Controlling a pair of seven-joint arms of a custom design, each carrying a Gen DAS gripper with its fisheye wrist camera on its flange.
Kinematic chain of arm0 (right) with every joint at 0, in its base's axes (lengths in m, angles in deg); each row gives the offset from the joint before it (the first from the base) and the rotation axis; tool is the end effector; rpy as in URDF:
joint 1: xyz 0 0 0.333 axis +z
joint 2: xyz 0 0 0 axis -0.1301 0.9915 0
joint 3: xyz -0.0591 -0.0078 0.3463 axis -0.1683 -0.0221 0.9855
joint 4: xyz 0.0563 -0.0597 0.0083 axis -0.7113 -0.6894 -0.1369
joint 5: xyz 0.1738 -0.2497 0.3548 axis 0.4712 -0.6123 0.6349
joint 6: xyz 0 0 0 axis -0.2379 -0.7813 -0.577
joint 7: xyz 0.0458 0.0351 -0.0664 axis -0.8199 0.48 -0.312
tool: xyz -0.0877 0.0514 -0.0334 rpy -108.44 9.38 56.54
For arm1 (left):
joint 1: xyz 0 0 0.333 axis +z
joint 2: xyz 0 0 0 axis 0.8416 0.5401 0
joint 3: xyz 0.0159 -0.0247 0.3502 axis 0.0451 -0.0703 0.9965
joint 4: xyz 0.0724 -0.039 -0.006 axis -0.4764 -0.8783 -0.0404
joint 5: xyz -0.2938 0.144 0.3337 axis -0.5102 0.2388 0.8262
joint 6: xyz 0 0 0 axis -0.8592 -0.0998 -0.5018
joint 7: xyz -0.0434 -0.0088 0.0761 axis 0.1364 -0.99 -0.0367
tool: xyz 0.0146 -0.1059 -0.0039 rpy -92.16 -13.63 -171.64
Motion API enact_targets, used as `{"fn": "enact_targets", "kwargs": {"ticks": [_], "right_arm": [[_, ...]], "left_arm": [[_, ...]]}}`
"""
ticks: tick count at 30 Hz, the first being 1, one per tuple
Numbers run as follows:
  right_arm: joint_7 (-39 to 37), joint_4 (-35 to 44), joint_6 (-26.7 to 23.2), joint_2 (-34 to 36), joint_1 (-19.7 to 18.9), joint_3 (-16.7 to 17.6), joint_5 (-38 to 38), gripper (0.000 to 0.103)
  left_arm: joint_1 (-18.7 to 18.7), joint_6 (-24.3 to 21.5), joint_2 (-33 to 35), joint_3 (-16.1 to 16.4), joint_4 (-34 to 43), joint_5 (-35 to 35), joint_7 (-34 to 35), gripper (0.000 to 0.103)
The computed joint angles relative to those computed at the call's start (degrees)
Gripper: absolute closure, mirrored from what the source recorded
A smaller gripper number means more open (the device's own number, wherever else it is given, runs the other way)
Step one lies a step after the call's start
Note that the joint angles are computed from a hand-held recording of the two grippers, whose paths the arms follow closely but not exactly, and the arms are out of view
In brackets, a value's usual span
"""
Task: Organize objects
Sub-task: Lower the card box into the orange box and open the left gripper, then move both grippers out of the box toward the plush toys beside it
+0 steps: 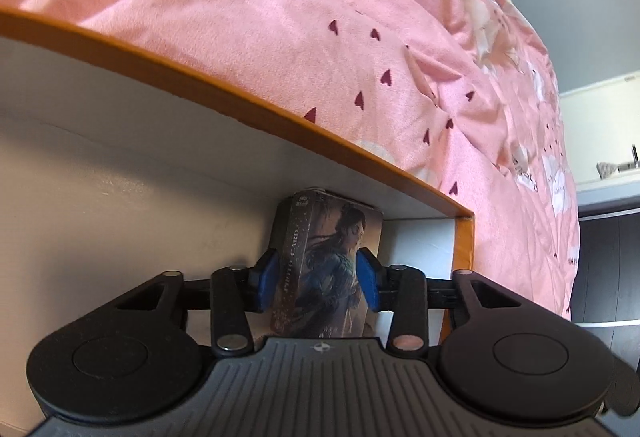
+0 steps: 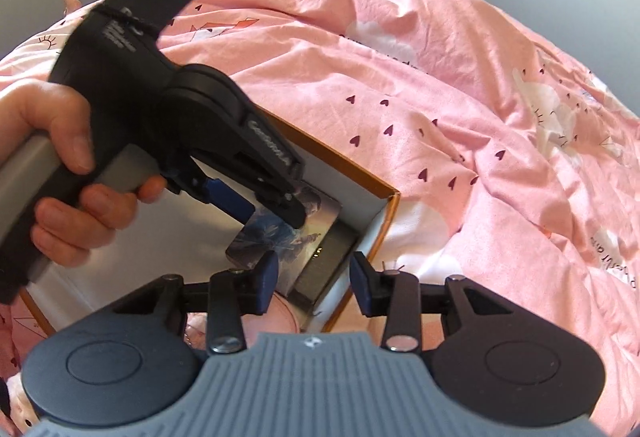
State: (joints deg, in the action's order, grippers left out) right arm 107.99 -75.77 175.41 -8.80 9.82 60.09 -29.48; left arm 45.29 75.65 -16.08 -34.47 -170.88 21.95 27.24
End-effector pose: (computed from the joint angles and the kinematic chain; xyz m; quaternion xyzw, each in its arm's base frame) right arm 0.5074 0.2240 0.5460 -0.8766 0.3827 -0.1785 0.2309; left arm 0.5472 -0.1664 0.4635 0.8056 -0.5102 0.2849 0.0980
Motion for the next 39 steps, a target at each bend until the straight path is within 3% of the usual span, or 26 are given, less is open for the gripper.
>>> {"fn": "enact_targets", "kwargs": {"ticks": [3, 6, 10, 14, 19, 22, 29, 35, 39], "right_arm": [[0.4, -1.0, 1.3, -1.0, -0.7, -0.1, -0.9, 0.064], [1.1, -0.9, 0.7, -0.8, -0.8, -0.4, 0.1, 0.070], [1.9, -1.3, 0.0, -1.0, -1.4, -0.2, -0.7, 0.070], [1.9, -0.8, -1.4, 0.0, -1.2, -0.9, 0.4, 0.079], [2.2, -1.1, -1.8, 0.1, -1.1, -1.2, 1.7, 0.079], [2.2, -1.4, -1.8, -0.3, -1.0, -1.1, 2.0, 0.079], [2.3, -3.3, -1.5, -4.1, -0.6, -0.9, 2.8, 0.079], [3.4, -7.4, -0.3, -10.8, 0.4, -0.7, 4.9, 0.078], [5.5, -12.1, -0.3, -17.5, 2.1, -1.1, 8.7, 0.070]], "left_arm": [[0.1, -2.0, -0.4, 0.3, 0.1, 0.4, 0.9, 0.073], [0.2, -0.7, -0.2, -0.1, -0.4, 0.7, 1.1, 0.079], [-1.1, -0.5, -0.2, 0.6, -0.5, -4.9, 6.2, 0.091], [-0.5, 0.2, 0.8, -0.9, 0.7, -0.4, 3.7, 0.090], [-0.5, -0.3, 0.7, -0.7, 0.7, -0.6, 4.2, 0.090], [-0.2, 0.5, -0.5, -1.8, 0.3, 4.6, 1.8, 0.090], [-1.5, 0.4, -8.7, -2.9, -3.4, 16.9, -1.9, 0.090], [-5.6, -0.1, -19.6, -1.7, -9.1, 22.7, -0.4, 0.089], [-7.5, -1.5, -27.9, -1.8, -14.0, 26.1, -2.3, 0.086]]}}
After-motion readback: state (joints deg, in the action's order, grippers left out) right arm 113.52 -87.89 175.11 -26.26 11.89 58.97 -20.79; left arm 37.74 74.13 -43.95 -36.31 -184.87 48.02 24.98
